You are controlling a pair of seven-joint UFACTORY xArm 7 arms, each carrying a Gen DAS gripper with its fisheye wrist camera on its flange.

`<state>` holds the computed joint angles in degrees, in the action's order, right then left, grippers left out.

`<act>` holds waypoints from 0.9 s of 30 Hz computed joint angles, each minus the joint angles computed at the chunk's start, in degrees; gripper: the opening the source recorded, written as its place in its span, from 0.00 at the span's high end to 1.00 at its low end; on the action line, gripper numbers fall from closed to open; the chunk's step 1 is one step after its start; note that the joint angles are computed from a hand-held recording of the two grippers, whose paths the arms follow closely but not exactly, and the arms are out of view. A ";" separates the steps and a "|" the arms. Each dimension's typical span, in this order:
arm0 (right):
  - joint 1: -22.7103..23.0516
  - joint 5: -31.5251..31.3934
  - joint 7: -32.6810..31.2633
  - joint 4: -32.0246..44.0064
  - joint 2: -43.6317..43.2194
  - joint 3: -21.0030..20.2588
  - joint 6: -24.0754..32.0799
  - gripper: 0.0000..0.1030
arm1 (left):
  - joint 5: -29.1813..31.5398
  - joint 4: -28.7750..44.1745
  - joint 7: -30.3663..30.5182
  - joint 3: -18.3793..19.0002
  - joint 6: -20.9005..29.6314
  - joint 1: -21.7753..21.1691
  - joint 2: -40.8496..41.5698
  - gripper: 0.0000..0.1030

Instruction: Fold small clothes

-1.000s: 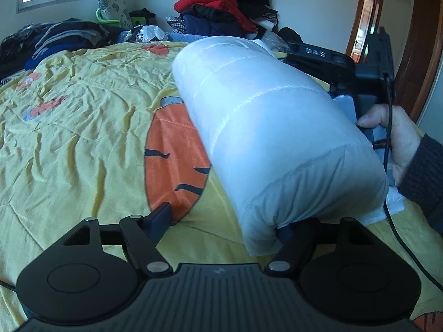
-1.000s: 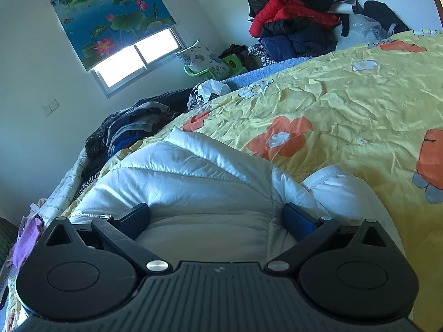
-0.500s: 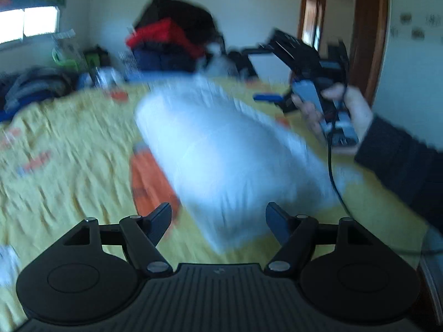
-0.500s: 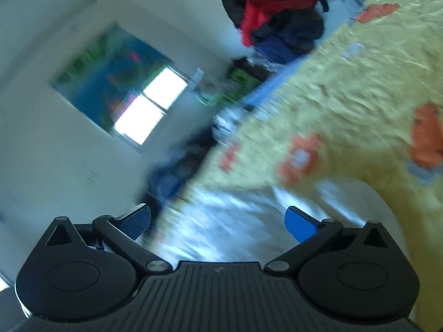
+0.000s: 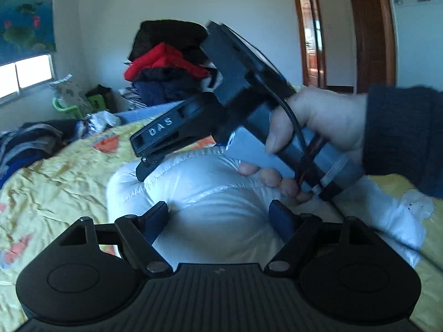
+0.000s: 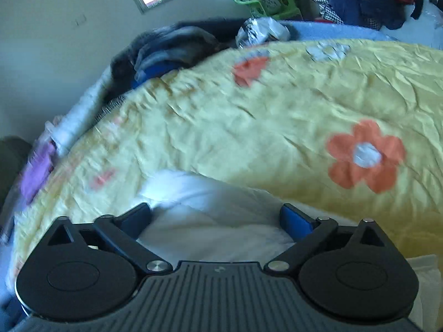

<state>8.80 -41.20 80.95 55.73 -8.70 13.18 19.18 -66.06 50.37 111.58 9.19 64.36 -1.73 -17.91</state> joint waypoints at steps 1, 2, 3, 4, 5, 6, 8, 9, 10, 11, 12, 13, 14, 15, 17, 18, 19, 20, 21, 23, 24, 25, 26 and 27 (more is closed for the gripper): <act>-1.07 -1.93 2.77 -2.34 -0.88 -0.34 -3.52 0.03 | 0.08 0.17 0.06 0.15 0.60 -0.04 0.56 0.23; -2.93 -4.93 7.10 -4.20 -1.55 0.15 -6.70 0.03 | -0.17 0.39 0.36 0.30 1.30 -0.07 1.32 0.23; -5.71 -9.94 13.09 -5.43 -1.90 1.77 -8.86 0.03 | -0.45 0.61 0.63 0.24 1.82 -0.05 2.08 0.23; -7.55 -14.05 17.07 -5.74 -1.99 3.25 -9.47 0.02 | -0.78 0.89 0.81 0.00 1.92 0.02 2.83 0.23; -8.90 -18.07 20.67 -5.64 -1.76 4.37 -9.57 0.02 | -1.13 1.29 0.78 -0.35 1.87 0.10 3.66 0.23; -9.03 -20.40 22.39 -5.29 -1.33 4.72 -8.91 0.02 | -1.44 1.26 0.92 -0.76 1.66 0.21 4.04 0.23; -7.96 -22.43 23.31 -4.44 -0.18 4.07 -7.60 0.02 | -1.95 1.19 1.80 -1.31 1.41 0.47 4.68 0.22; -7.38 -23.10 23.52 -4.03 0.28 3.54 -7.23 0.02 | -2.02 1.33 2.03 -1.55 1.40 0.58 5.02 0.22; -6.92 -24.51 24.66 -3.76 0.61 3.18 -6.92 0.02 | -1.91 1.50 2.12 -1.72 1.52 0.74 5.32 0.22; -6.36 -25.45 25.41 -3.75 0.62 2.70 -6.62 0.02 | -1.79 1.47 2.23 -1.91 1.52 0.90 5.40 0.22; -5.64 -25.79 25.48 -3.70 0.56 2.17 -6.11 0.02 | -1.76 1.49 2.30 -2.08 1.48 1.00 5.57 0.22; -4.94 -26.17 25.61 -3.63 0.60 1.66 -5.65 0.02 | -1.76 1.40 2.39 -2.20 1.50 1.10 5.67 0.22; -4.24 -26.42 25.62 -3.51 0.72 1.17 -5.16 0.02 | -1.78 1.33 2.50 -2.33 1.48 1.17 5.77 0.22; -3.57 -26.19 25.15 -3.38 0.86 0.67 -4.65 0.02 | -1.80 1.48 2.52 -2.47 1.45 1.20 6.09 0.22; -2.37 -25.44 24.06 -3.10 1.08 -0.05 -3.57 0.02 | -1.64 1.40 2.47 -2.60 1.69 1.39 6.01 0.22; -1.89 -25.16 23.68 -2.97 1.16 -0.29 -3.06 0.02 | -1.66 1.79 2.52 -2.55 1.97 1.46 6.41 0.22; -1.55 -25.10 23.60 -2.97 1.16 -0.54 -2.87 0.02 | -1.97 1.88 2.88 -2.47 2.29 1.57 6.60 0.22; -1.39 -25.02 23.69 -3.04 1.07 -0.92 -3.25 0.02 | -2.49 1.58 3.59 -2.31 2.56 1.75 6.48 0.22; -1.28 -24.54 23.52 -3.26 0.81 -1.31 -3.80 0.02 | -3.05 1.09 4.24 -2.22 2.70 1.92 6.07 0.21; -0.62 -21.00 22.09 -3.66 -0.87 -1.11 -1.51 0.03 | -4.14 0.12 6.15 -1.66 3.21 2.34 5.08 0.21; -0.45 -21.08 24.20 -3.93 -2.84 0.43 2.22 0.04 | -4.65 -0.25 6.89 -1.29 3.49 2.63 4.44 0.20; -0.52 -22.07 27.34 -4.48 -5.08 2.07 5.31 0.02 | -5.14 -0.36 7.62 -0.60 4.34 3.03 3.86 0.20; -0.87 -24.02 31.58 -5.86 -8.28 3.60 6.79 0.00 | -6.00 -0.41 8.37 0.25 5.41 3.49 3.36 0.19; -1.43 -25.99 35.24 -7.73 -11.64 4.67 6.47 0.00 | -6.91 0.02 8.47 1.31 7.05 4.09 3.18 0.18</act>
<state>7.37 -67.19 116.19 48.01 -20.35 17.85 25.65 -72.97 50.40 120.04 10.51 71.41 2.37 -14.73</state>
